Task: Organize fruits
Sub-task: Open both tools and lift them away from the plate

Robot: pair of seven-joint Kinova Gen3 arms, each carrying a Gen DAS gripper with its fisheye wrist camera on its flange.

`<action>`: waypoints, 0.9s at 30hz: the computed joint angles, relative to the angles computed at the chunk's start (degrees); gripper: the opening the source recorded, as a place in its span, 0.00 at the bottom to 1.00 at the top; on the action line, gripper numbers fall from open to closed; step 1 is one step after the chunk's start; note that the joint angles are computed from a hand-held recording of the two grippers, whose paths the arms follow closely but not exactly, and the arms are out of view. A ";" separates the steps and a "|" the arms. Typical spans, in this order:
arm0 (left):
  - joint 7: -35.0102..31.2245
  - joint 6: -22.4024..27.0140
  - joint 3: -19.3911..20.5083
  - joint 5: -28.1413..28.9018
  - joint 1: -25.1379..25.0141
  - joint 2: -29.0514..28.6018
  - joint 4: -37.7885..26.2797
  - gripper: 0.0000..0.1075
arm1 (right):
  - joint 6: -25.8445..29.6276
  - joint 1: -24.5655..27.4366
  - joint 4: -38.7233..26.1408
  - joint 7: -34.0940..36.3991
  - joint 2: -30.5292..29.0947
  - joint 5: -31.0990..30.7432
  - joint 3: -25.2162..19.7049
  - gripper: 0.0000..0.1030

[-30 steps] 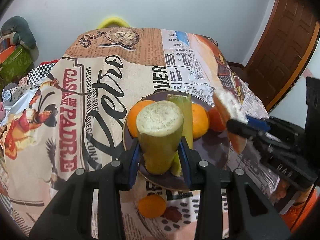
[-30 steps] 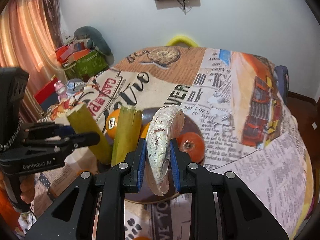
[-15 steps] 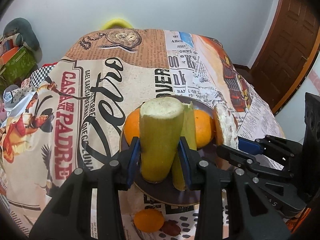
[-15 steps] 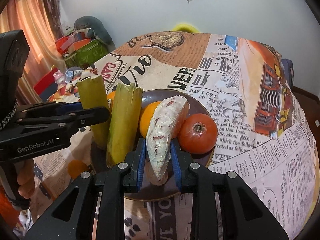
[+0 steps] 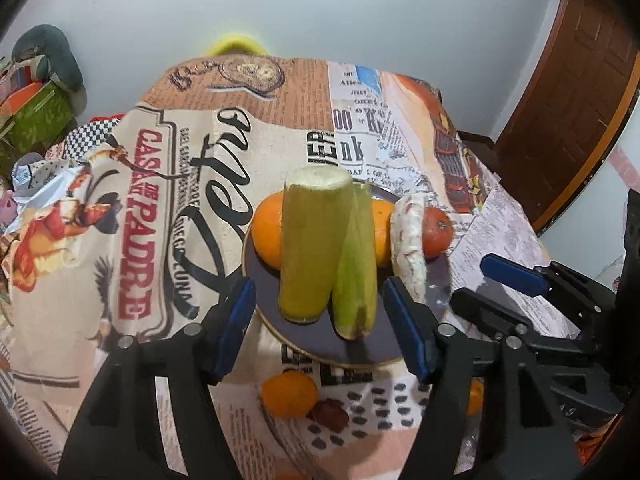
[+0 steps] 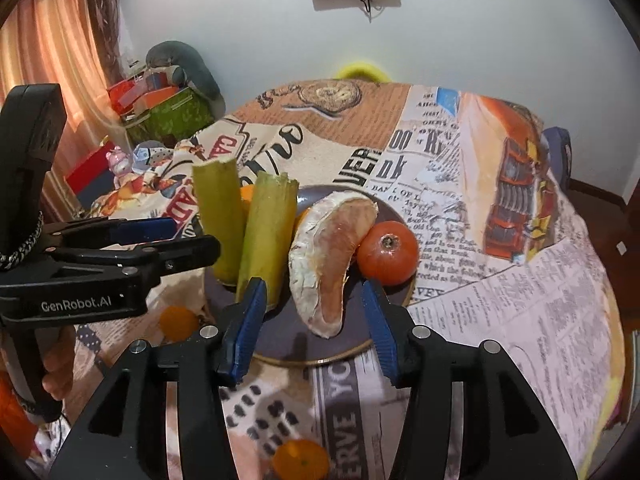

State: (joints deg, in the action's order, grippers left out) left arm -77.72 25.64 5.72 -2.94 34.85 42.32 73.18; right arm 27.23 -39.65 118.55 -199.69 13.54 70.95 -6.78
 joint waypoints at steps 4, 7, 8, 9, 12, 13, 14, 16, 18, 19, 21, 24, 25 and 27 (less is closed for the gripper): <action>1.07 -2.62 -1.40 -0.82 1.13 -3.78 4.60 0.61 | 4.23 -1.58 0.39 -0.46 -1.96 -1.61 -1.54 0.45; 2.10 -4.57 -2.75 -2.21 2.30 -6.85 8.31 0.61 | 8.10 -2.74 -0.03 1.29 -3.11 -4.22 -3.19 0.45; 2.38 -5.30 -3.00 -2.62 2.53 -7.79 9.57 0.61 | 9.29 -3.17 -0.10 1.63 -3.52 -4.85 -3.69 0.45; 2.58 -5.93 -3.11 -2.94 2.62 -8.56 10.67 0.61 | 10.01 -3.45 -0.09 1.55 -3.76 -5.02 -4.05 0.45; 3.32 -7.58 -3.52 -3.73 2.91 -10.81 13.94 0.61 | 12.01 -4.39 0.23 0.53 -4.56 -5.53 -5.25 0.45; 3.70 -8.14 -3.72 -3.90 3.04 -11.42 15.00 0.61 | 12.83 -4.74 0.34 -0.03 -4.67 -5.68 -5.59 0.45; 4.21 -9.01 -4.13 -4.11 3.28 -12.17 16.40 0.61 | 13.68 -5.19 0.46 -0.72 -4.68 -5.79 -5.98 0.45; 5.38 -10.23 -5.35 -4.78 4.24 -13.04 18.24 0.63 | 14.90 -5.81 0.65 -1.24 -4.81 -6.67 -6.65 0.45; 5.91 -11.27 -5.51 -5.10 4.16 -13.87 20.16 0.63 | 15.56 -6.30 0.95 -1.78 -4.76 -7.49 -7.14 0.45; 5.91 -11.62 -5.08 -4.99 3.72 -14.26 21.02 0.64 | 15.68 -6.50 1.13 -2.02 -4.70 -7.95 -7.31 0.45; 5.15 -12.33 -3.22 -4.21 1.78 -14.68 22.54 0.64 | 15.97 -6.87 1.26 -2.20 -4.56 -8.82 -7.54 0.45; 3.88 -12.66 -1.14 -2.89 -0.44 -14.70 24.00 0.64 | 15.52 -7.28 1.78 -2.91 -4.00 -9.71 -7.49 0.45; 3.77 -12.40 -1.42 -2.82 -0.30 -14.54 24.20 0.64 | 15.41 -7.35 1.84 -3.05 -3.82 -9.90 -7.37 0.45; 4.37 -11.79 -3.08 -3.21 1.14 -14.04 24.21 0.65 | 14.42 -7.33 2.42 -3.73 -3.80 -10.03 -7.07 0.45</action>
State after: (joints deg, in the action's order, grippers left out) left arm -73.34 13.86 2.63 -6.15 35.99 28.28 97.39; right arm 41.65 -46.98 120.97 -203.42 9.74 60.92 -13.85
